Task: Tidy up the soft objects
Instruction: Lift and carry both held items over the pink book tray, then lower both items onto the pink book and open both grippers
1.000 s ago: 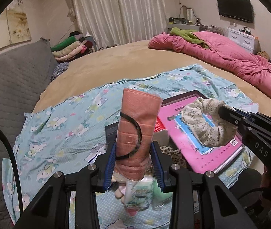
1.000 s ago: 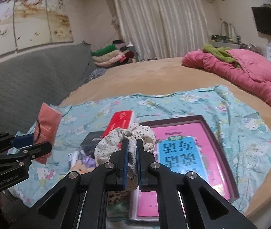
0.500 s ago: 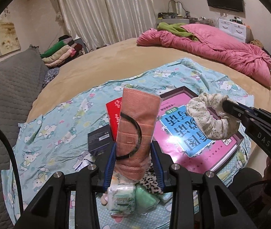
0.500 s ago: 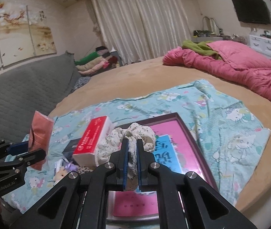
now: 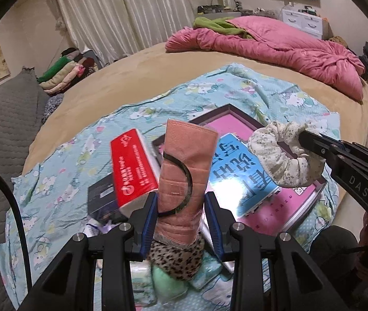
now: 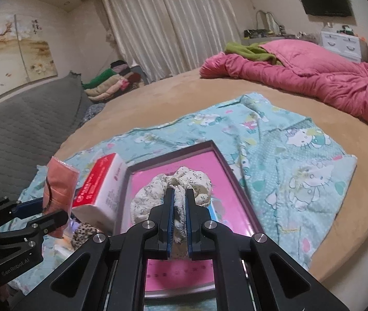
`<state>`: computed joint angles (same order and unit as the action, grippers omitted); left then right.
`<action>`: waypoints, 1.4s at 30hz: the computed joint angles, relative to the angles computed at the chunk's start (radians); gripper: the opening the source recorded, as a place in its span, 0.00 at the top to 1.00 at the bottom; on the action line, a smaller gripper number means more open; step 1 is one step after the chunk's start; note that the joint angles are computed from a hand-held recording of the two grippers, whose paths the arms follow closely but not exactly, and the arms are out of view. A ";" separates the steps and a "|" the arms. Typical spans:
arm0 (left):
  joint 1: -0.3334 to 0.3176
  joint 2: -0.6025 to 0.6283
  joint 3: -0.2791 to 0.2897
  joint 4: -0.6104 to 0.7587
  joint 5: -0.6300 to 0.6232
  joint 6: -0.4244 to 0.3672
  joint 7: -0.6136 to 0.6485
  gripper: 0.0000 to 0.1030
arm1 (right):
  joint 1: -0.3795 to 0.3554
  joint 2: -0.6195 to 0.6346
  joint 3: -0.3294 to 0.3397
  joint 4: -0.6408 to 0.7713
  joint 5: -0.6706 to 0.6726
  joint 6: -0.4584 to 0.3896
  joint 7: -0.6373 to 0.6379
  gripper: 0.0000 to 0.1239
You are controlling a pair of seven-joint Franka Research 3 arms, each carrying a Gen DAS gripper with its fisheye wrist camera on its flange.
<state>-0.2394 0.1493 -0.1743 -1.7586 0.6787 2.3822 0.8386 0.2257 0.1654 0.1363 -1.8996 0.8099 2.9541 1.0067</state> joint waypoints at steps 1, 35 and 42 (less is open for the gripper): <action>0.000 0.012 -0.002 0.009 -0.008 0.000 0.007 0.64 | 0.001 0.004 -0.006 0.001 -0.011 -0.004 0.012 0.94; -0.042 0.268 0.016 0.183 -0.208 -0.054 0.173 0.64 | 0.002 0.124 -0.096 0.060 -0.471 -0.193 0.467 0.86; -0.036 0.284 0.012 0.192 -0.243 -0.043 0.191 0.64 | -0.005 0.117 -0.090 0.050 -0.466 -0.179 0.473 0.74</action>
